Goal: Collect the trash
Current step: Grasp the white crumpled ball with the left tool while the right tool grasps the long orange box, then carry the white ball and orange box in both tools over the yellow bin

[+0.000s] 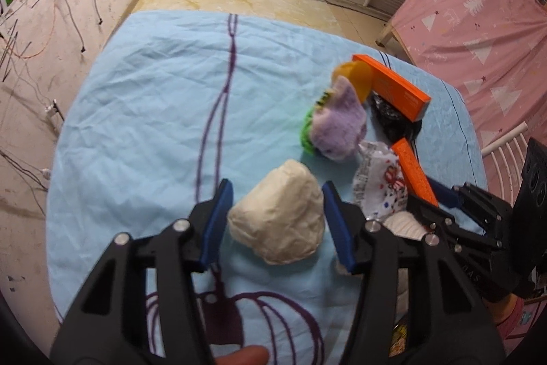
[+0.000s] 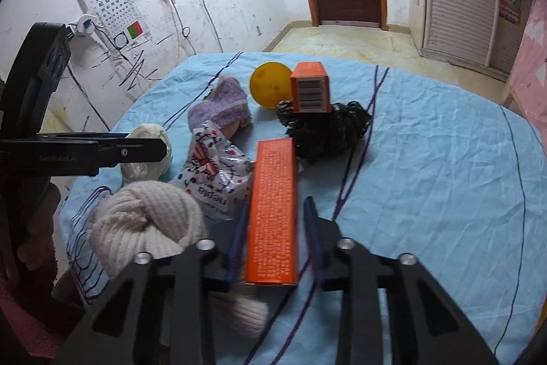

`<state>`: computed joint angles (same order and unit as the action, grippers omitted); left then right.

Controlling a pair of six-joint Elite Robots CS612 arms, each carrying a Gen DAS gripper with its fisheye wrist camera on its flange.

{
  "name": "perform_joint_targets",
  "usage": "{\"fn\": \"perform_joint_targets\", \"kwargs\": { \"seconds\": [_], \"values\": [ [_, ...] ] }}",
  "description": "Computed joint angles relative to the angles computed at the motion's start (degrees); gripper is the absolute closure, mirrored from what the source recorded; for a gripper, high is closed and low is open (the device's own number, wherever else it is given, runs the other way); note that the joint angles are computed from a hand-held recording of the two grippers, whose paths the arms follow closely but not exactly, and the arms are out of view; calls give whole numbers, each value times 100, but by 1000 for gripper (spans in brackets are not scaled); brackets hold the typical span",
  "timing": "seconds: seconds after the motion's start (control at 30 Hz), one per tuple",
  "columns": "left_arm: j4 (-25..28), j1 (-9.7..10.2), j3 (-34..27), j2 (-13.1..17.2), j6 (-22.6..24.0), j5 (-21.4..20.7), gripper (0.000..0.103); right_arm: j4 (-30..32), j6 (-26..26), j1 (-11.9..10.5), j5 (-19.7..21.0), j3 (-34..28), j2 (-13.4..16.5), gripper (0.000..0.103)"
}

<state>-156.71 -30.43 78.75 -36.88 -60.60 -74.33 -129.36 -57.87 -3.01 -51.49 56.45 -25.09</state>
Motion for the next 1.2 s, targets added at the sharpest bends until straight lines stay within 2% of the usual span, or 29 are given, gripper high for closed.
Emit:
{"fn": "perform_joint_targets", "kwargs": {
  "seconds": [0.47,0.87,1.2],
  "values": [
    [-35,-123,150,-189,-18,500,51,-434,190,-161,309,221,-142,85],
    [208,-264,-159,-174,240,976,51,-848,562,-359,573,245,-160,85],
    [455,-351,-614,-26,571,1147,51,-1321,1132,-561,642,91,-50,85]
  ]
}}
